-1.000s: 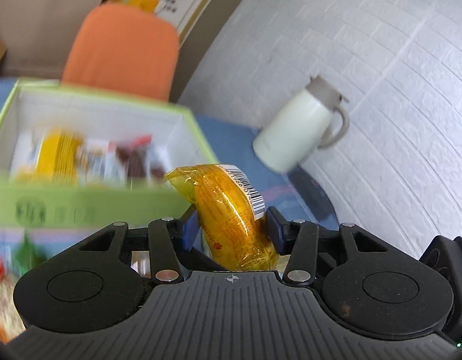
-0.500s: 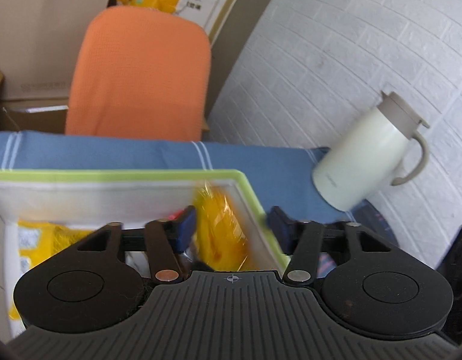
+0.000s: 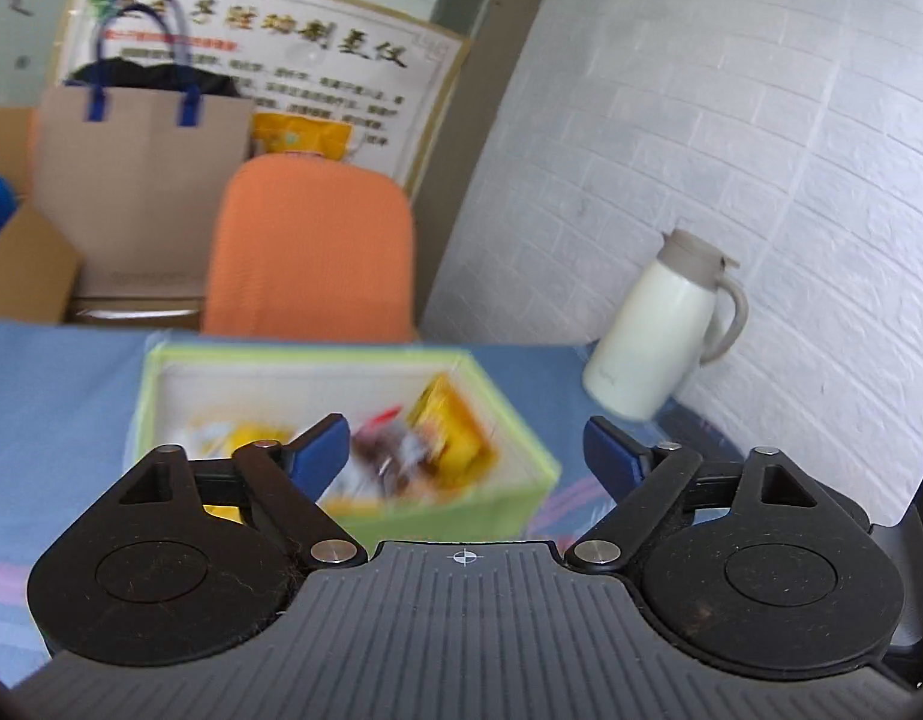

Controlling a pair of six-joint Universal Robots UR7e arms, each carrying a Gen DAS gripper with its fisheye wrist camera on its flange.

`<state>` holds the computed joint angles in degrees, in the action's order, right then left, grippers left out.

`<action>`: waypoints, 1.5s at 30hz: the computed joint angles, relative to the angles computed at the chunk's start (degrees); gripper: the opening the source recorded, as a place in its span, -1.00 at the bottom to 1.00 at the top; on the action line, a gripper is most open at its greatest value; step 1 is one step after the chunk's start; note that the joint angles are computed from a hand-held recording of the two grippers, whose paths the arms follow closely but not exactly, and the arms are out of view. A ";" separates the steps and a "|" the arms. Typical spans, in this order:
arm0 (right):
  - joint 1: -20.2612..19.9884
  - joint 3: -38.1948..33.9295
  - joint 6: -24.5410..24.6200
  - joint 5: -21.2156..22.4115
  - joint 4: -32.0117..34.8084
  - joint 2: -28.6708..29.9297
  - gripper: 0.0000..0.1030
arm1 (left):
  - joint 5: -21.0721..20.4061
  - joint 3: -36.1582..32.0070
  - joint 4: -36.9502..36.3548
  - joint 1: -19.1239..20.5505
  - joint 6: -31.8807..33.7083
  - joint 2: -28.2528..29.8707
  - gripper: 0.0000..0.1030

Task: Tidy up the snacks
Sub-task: 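Place the orange-yellow snack into the green box and open the left gripper, then grasp the long biscuit pack with the left gripper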

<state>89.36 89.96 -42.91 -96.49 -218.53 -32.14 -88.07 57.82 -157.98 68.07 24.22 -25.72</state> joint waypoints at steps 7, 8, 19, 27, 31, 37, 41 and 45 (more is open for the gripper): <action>-0.96 10.30 14.68 4.13 0.96 3.94 0.81 | 5.60 21.53 -10.34 4.91 -4.50 -11.51 0.46; -0.71 10.37 15.39 4.21 2.12 4.41 0.81 | 5.48 21.69 -9.50 5.54 -5.83 -11.68 0.44; 0.90 10.30 14.78 -2.35 0.41 4.94 0.81 | 5.12 19.92 -1.16 6.26 -5.25 -8.95 0.27; -0.96 13.16 15.45 -4.25 -0.90 3.42 0.81 | -0.92 24.55 0.66 5.83 -6.60 -10.02 0.34; -1.06 14.60 15.04 -4.91 -1.48 2.51 0.81 | 0.24 26.03 1.88 4.94 -6.62 -9.76 0.29; -0.77 14.04 14.14 -4.46 -1.70 3.14 0.81 | 3.42 27.62 -2.34 4.53 -7.47 -10.62 0.29; 0.53 11.32 11.36 -5.16 -0.36 5.10 0.81 | 4.28 25.88 -0.48 4.59 -8.52 -10.21 0.29; 1.26 9.69 9.86 -7.94 -1.09 6.68 0.81 | 6.19 25.17 1.02 4.03 -6.71 -9.68 0.17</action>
<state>90.62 99.66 -33.05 -104.43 -219.62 -25.46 -81.88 82.98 -156.96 72.10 17.51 -35.40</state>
